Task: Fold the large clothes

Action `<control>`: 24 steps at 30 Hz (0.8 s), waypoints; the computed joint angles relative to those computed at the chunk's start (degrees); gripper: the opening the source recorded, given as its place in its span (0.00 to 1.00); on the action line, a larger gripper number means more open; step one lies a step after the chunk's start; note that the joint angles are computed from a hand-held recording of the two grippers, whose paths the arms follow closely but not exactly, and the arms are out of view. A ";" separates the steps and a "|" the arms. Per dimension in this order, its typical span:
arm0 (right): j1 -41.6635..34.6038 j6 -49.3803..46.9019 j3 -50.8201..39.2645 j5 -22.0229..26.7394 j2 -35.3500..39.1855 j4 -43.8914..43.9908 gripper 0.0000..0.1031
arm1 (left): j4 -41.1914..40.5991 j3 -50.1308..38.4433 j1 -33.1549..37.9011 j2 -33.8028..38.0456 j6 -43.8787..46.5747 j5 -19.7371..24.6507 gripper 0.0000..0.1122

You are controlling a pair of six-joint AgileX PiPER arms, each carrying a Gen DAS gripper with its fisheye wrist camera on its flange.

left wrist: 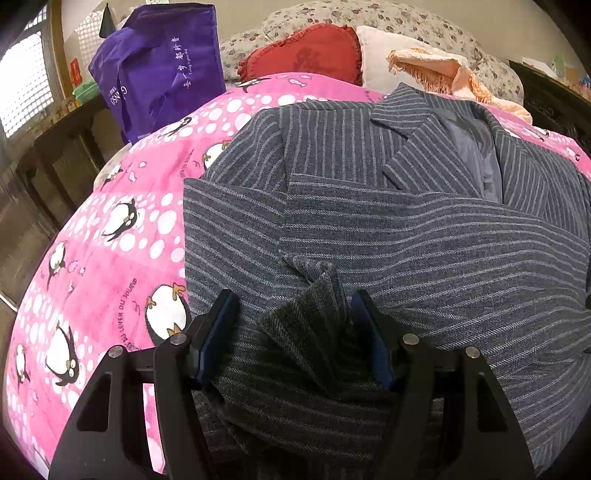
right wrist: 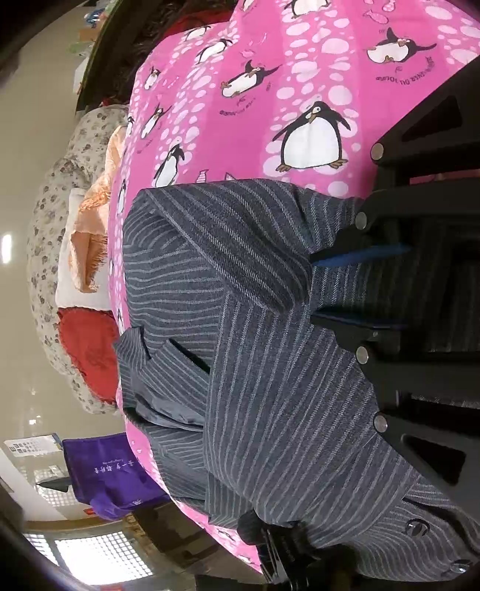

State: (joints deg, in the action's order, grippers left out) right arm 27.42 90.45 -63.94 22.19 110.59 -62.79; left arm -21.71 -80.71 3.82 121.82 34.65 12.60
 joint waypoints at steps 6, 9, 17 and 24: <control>0.72 -2.85 -3.83 10.85 -5.62 7.74 0.23 | 1.94 0.25 -0.19 -0.10 -1.68 -0.60 0.59; 0.07 -8.33 -9.81 13.30 -2.76 11.88 0.23 | 3.14 0.27 -0.32 -0.07 -2.83 -0.82 0.59; -0.23 -18.33 -21.92 24.76 4.56 23.01 0.26 | 9.43 0.77 -1.01 -0.18 -9.07 -1.98 0.60; 11.84 -12.13 -22.23 43.95 -2.35 20.91 0.66 | 14.56 0.60 -0.98 -2.07 -12.81 1.32 0.59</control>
State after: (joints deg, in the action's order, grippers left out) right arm 39.25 78.32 -86.17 66.13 108.24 -41.89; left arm -7.15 -80.11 2.83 119.75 21.84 13.92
